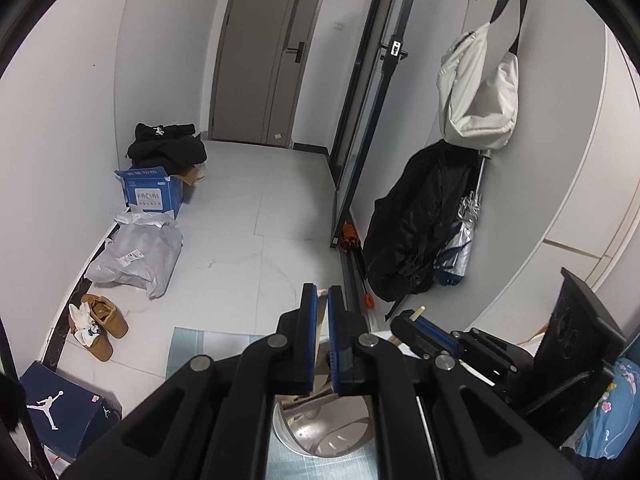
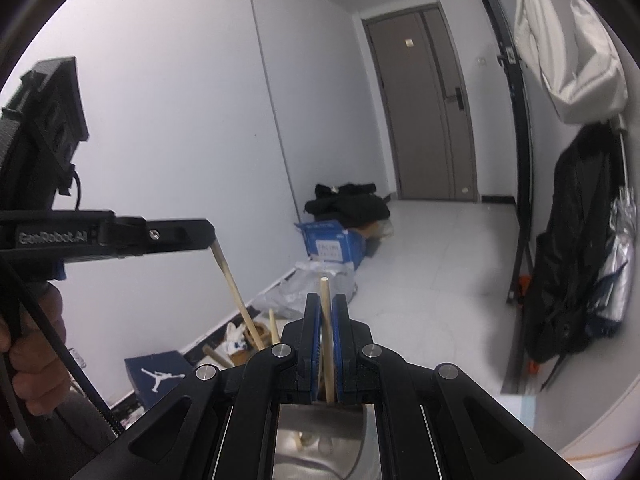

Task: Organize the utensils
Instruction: 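Lower both chopsticks into the holder and open both tools, then withdraw both tools from the holder toward the last loose chopsticks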

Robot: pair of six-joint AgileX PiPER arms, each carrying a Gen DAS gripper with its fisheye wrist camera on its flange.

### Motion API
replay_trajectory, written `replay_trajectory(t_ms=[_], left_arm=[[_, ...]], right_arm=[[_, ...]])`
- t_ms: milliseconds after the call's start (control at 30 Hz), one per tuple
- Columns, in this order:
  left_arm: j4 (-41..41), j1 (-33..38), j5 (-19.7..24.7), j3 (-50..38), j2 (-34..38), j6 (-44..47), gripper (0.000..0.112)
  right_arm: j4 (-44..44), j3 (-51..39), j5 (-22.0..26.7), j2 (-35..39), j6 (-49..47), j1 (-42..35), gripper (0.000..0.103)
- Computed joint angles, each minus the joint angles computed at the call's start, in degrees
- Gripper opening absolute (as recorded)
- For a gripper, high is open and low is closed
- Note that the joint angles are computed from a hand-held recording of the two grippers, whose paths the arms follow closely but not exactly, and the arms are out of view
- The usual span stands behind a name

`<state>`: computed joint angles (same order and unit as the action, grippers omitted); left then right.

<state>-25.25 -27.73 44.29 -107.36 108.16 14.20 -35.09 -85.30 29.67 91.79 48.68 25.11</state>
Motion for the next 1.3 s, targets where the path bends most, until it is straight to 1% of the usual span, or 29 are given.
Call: replay_trajectory(t_ms=[233,333,467,533,667,733,833,933,967,1000,1033,1067,1100,1133,1233,1267,1300], left_arm=[[1.51,-0.85,0.53,1.7,-0.1,-0.27,0.002],[0.76,-0.58,0.71,2.71,-0.18,0.17,0.002],[1.62,-0.89,0.8,3.23,0.13,-0.82,0.002],[1.29,-0.76,1.23,3.32,0.44,-0.98,0.002],[1.24,-0.69,1.36,3.93,0.49,-1.24,0.002],[1.52,-0.64,1.23,4.52,0.1,-1.92,0.002],[1.77,-0.49,0.72,5.34,-0.79,-3.13,0.002],[3.29,-0.65,0.71,5.48,-1.57,-5.3,0.006],[3.25,-0.57,0.73,5.57,-1.78,-5.45,0.008],[3.58,-0.62,0.65,5.98,-2.43,-5.96,0.009],[4.22,-0.77,0.21,6.67,-3.17,-6.59,0.013],[4.58,-0.86,-0.41,7.41,-3.75,-6.86,0.018],[4.62,-0.9,-1.0,8.45,-4.78,-6.76,0.021],[4.68,-0.94,-1.57,9.24,-5.48,-6.67,0.026],[5.95,-1.42,-4.04,12.78,-8.85,-7.3,0.036],[6.22,-1.54,-4.65,13.72,-9.72,-7.52,0.039],[6.26,-1.57,-5.48,14.97,-10.8,-7.61,0.04]], right_arm=[[1.96,2.23,0.5,-0.64,0.4,-0.03,0.005],[3.3,2.82,0.65,-0.93,-0.15,-0.24,0.005],[6.99,2.95,0.92,-0.97,-3.0,-0.93,0.005],[7.51,2.78,1.56,-1.02,-3.57,-0.65,0.005],[12.13,1.68,3.53,-0.58,-8.57,-0.7,0.006],[11.97,2.11,3.86,-0.91,-8.5,-0.28,0.008],[11.76,2.81,4.42,-1.88,-8.05,0.39,0.008],[9.16,3.32,5.51,-3.07,-5.33,1.49,0.008],[8.46,3.36,6.14,-3.56,-4.47,1.88,0.01],[7.45,3.24,6.93,-3.96,-3.32,2.42,0.015],[6.42,3.44,7.34,-4.38,-2.21,2.82,0.017],[5.16,3.75,7.71,-4.99,-0.81,3.31,0.021],[3.84,4.07,8.01,-5.76,0.68,3.87,0.025],[2.42,4.27,8.55,-6.5,2.16,4.57,0.026],[-1.18,4.35,10.65,-8.11,5.34,6.9,0.036],[-2.74,4.29,11.65,-8.62,6.65,8.12,0.041],[-4.32,4.23,12.68,-9.05,8.01,9.38,0.045]])
